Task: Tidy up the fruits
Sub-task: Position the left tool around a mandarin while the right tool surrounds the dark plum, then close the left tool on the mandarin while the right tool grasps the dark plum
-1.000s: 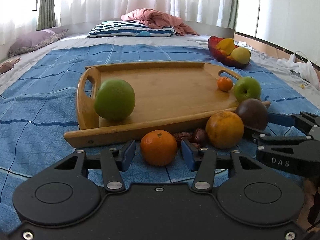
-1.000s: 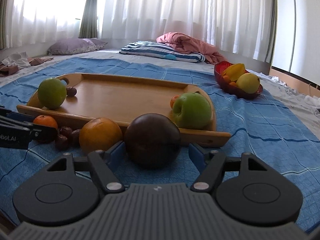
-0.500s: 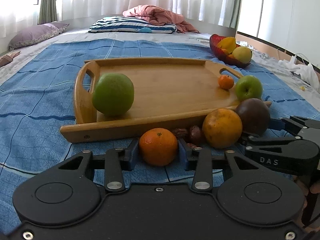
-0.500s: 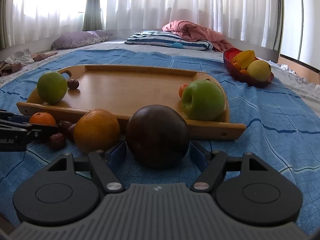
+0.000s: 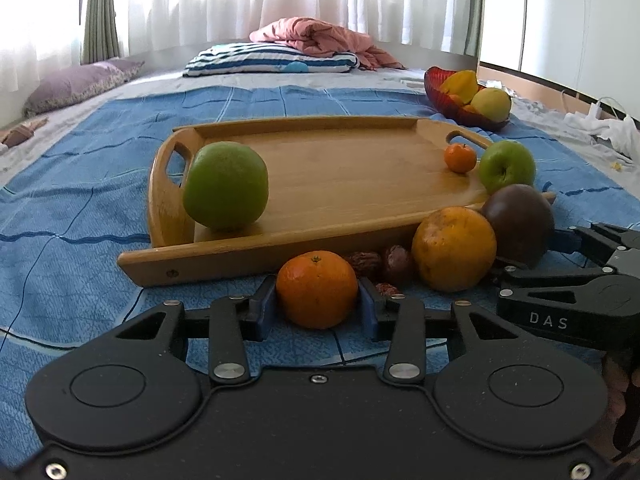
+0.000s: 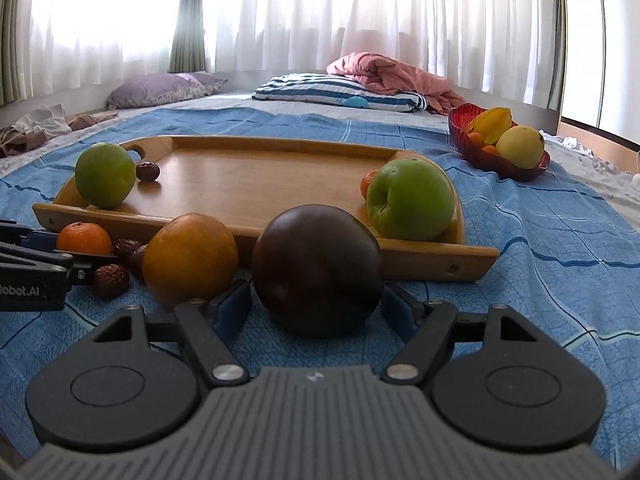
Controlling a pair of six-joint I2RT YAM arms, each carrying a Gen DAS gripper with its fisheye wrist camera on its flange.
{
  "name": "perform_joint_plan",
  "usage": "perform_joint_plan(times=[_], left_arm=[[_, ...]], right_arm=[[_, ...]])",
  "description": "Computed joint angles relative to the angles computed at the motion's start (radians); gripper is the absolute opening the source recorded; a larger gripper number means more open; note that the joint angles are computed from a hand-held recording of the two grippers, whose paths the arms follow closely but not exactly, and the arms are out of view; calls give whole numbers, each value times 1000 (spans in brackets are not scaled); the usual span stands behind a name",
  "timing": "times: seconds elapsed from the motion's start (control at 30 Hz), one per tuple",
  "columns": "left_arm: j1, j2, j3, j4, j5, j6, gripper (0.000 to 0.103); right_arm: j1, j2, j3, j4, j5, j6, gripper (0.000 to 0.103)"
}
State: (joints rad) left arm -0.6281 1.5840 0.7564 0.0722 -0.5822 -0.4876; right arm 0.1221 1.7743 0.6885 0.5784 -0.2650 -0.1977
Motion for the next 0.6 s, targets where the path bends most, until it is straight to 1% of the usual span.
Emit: perform_joint_plan(times=[0.03,0.1,0.13,0.23,0.3,0.47,0.6], left_arm=[[-6,4,1,1,-12,-1,39],[-26,13,11,-6,-50,0,39],[-37,17,16,-12,-69,4,39],[-66,8,24,-23,-109,32,38],[-73,-12,26,-26,-114,40,38],[-62,-67,48,-58,-104,58,38],[-27,-97,85,-91,-70,87,38]], right_arm=[[-3,0,-4,7,-6,4,78],[-11,-4,-10,14,-25,4,64],[-14,-11,-15,16,-28,7,63],[-23,-39,-8,-30,-44,30,62],[-31,-58,3,-72,-56,49,62],[-39,-111,16,-131,-49,72,62],[-51,-149,63,-196,-59,97,62]])
